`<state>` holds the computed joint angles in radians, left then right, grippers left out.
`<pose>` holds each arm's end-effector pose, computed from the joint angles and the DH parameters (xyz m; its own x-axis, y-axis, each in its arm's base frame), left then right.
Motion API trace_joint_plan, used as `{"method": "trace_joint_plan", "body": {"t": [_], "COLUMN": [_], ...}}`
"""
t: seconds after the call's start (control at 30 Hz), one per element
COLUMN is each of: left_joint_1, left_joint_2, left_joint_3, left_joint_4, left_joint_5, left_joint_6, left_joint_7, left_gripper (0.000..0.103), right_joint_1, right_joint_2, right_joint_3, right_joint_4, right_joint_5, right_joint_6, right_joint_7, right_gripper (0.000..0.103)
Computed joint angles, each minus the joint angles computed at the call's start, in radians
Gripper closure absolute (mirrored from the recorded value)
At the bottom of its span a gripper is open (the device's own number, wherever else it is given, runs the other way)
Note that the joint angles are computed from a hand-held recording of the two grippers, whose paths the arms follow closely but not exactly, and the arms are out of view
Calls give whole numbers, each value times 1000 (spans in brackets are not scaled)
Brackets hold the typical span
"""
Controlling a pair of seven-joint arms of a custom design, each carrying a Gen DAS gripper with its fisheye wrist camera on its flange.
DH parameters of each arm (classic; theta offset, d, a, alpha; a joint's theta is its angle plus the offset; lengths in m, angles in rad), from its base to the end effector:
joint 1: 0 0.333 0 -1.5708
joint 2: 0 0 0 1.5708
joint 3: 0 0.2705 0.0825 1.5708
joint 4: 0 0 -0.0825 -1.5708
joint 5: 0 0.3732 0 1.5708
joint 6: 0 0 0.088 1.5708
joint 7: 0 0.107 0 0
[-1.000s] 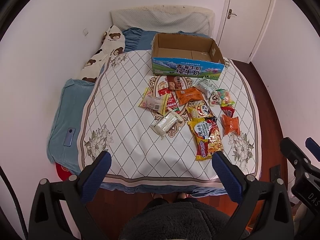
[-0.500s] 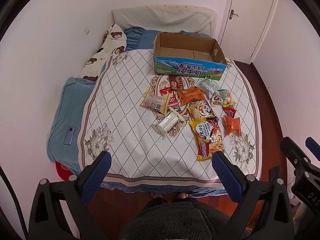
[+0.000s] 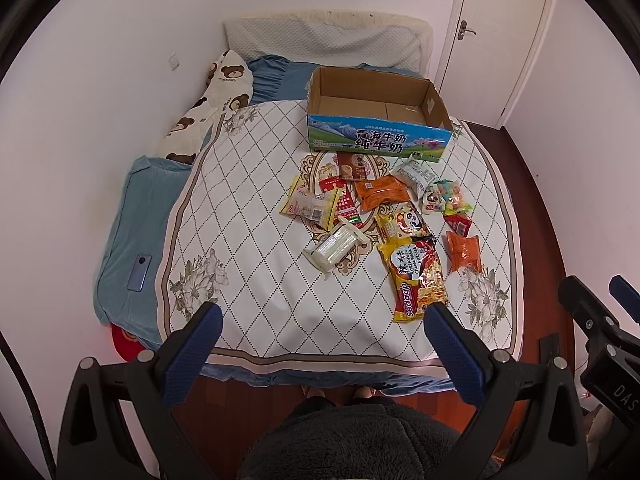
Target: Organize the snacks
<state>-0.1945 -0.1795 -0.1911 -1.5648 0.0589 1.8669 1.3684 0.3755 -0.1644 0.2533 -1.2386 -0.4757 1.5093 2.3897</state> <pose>0.4730 -0.1992 0.7082 -0.1913 -0.9815 0.0024 -0.8676 0.1680 -0.4681 0.3812 0.2363 0.8141 -0.3120 -0.9500 -0.0090 -0.7507 0.2523 -0.6106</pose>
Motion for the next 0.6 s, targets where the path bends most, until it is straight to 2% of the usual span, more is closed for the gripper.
{"method": "trace_joint_plan", "body": {"t": [0.33, 0.43, 0.6], "left_joint_1": [-2, 2, -2], "left_joint_2": [-4, 14, 105], "left_joint_3": [-3, -15, -36], "left_joint_4": [-8, -16, -3], "left_joint_5": [7, 68, 215], "left_joint_6": [12, 48, 105], "left_joint_7": [-2, -31, -76], "left_gripper": [0, 0, 0], "right_joint_1": [-7, -25, -76], "right_joint_2": [-22, -43, -80], "right_joint_3": [0, -13, -61], "right_joint_4": [-26, -75, -232], "right_joint_5": [3, 9, 73], "right_joint_6": [12, 36, 139], "right_joint_7": [9, 4, -26], "right_gripper": [0, 0, 0]}}
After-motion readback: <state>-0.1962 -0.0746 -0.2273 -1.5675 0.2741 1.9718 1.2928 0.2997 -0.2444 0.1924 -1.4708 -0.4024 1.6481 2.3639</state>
